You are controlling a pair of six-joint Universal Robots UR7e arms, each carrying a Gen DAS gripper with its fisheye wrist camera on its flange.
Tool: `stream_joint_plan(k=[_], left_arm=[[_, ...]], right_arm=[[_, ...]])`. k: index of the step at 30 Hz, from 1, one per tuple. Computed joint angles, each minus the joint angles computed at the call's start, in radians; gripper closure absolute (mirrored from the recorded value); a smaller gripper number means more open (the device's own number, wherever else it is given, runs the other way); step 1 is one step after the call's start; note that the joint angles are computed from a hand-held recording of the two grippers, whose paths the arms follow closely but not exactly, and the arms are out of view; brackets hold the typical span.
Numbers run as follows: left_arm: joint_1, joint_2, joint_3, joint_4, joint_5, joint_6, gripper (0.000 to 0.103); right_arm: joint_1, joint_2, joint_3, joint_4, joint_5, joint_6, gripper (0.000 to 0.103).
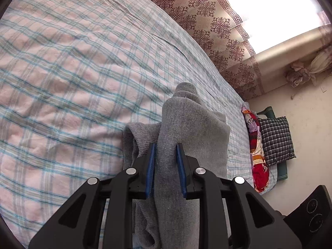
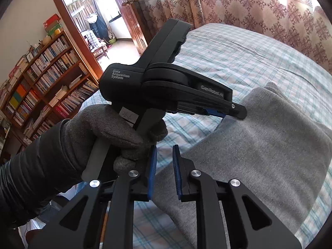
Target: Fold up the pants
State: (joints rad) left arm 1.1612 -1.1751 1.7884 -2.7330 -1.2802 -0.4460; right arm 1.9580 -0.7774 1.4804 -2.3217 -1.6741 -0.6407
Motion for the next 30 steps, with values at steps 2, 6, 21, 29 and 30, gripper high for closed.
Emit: stream_joint_plan(k=[2, 6, 21, 29, 30], left_arm=[[-0.009, -0.005, 0.006, 0.005, 0.030, -0.002, 0.074], [-0.074, -0.020, 0.004, 0.097, 0.234, -0.034, 0.053], [-0.201, 0.122, -0.121, 0.192, 0.434, -0.068, 0.050], [-0.150, 0.185, -0.145, 0.109, 0.486, -0.023, 0.050], [-0.149, 0.187, -0.132, 0.092, 0.501, 0.005, 0.050]], right_arm=[[-0.016, -0.014, -0.001, -0.006, 0.011, 0.035, 0.087], [-0.061, -0.049, -0.010, -0.087, -0.008, 0.123, 0.056], [-0.175, 0.051, -0.193, -0.195, -0.206, 0.267, 0.054], [-0.185, 0.176, -0.360, -0.119, -0.231, 0.282, 0.054], [-0.186, 0.192, -0.378, -0.102, -0.235, 0.276, 0.054]])
